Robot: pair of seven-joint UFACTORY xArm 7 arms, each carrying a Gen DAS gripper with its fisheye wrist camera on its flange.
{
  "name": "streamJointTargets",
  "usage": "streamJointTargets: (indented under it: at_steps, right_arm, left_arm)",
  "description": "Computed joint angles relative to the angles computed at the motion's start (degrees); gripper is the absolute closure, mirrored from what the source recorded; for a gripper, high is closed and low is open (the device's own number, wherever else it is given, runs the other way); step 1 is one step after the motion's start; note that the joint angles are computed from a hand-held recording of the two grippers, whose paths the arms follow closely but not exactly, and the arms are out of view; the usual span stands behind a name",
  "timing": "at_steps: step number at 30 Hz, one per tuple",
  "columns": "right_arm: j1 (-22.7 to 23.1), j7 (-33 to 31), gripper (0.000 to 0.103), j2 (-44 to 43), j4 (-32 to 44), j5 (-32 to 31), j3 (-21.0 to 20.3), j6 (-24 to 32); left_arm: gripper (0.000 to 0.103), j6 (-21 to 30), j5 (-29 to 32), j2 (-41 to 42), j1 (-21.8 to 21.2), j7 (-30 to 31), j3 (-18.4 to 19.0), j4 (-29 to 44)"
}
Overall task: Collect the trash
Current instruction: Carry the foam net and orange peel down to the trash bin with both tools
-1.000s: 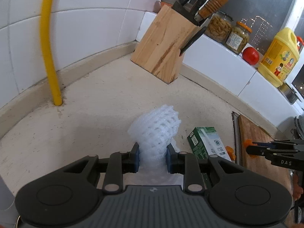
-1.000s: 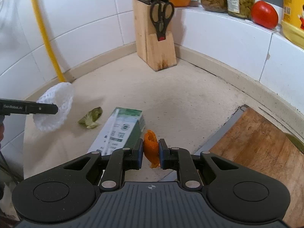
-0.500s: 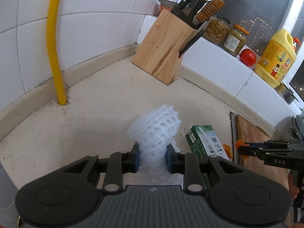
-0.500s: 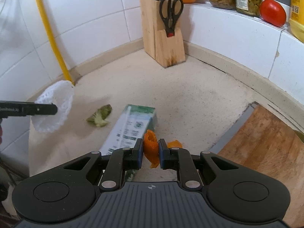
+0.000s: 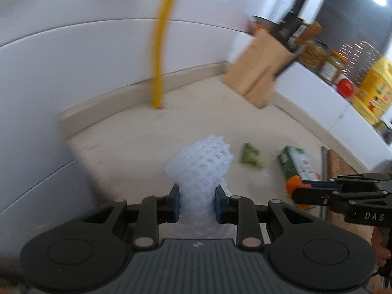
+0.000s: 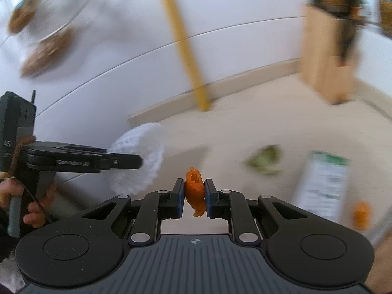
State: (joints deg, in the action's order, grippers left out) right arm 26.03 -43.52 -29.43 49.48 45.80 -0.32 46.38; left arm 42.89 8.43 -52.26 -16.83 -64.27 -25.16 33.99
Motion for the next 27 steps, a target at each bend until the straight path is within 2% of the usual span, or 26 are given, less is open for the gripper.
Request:
streamJointTargets:
  at_steps: [7, 12, 17, 21, 27]
  right_arm:
    - [6.8, -2.6, 0.080, 3.3, 0.8, 6.1, 5.0, 1.5]
    - [9.3, -2.1, 0.080, 7.8, 2.3, 6.6, 9.2, -0.1]
    - [10.6, 2.4, 0.078, 14.4, 4.8, 2.9, 13.6, -4.6]
    - [11.4, 8.0, 0.073, 19.3, 6.1, -1.6, 16.0, -8.3]
    - [12.5, 13.6, 0.063, 22.9, 6.5, -5.3, 17.4, -11.0]
  left_arm:
    - [0.081, 20.1, -3.8, -16.4, -3.9, -7.0, -2.7, -4.7]
    - [0.081, 29.3, -5.8, -22.9, -5.9, -9.4, -3.9, -7.1]
    - [0.081, 30.8, -6.9, -25.3, -6.5, -9.7, -2.6, -11.4]
    - [0.080, 31.4, -6.3, -24.7, -6.6, -8.6, -1.6, -13.8]
    - [0.071, 31.4, -6.3, -24.9, -6.7, -8.7, 0.0, -16.5]
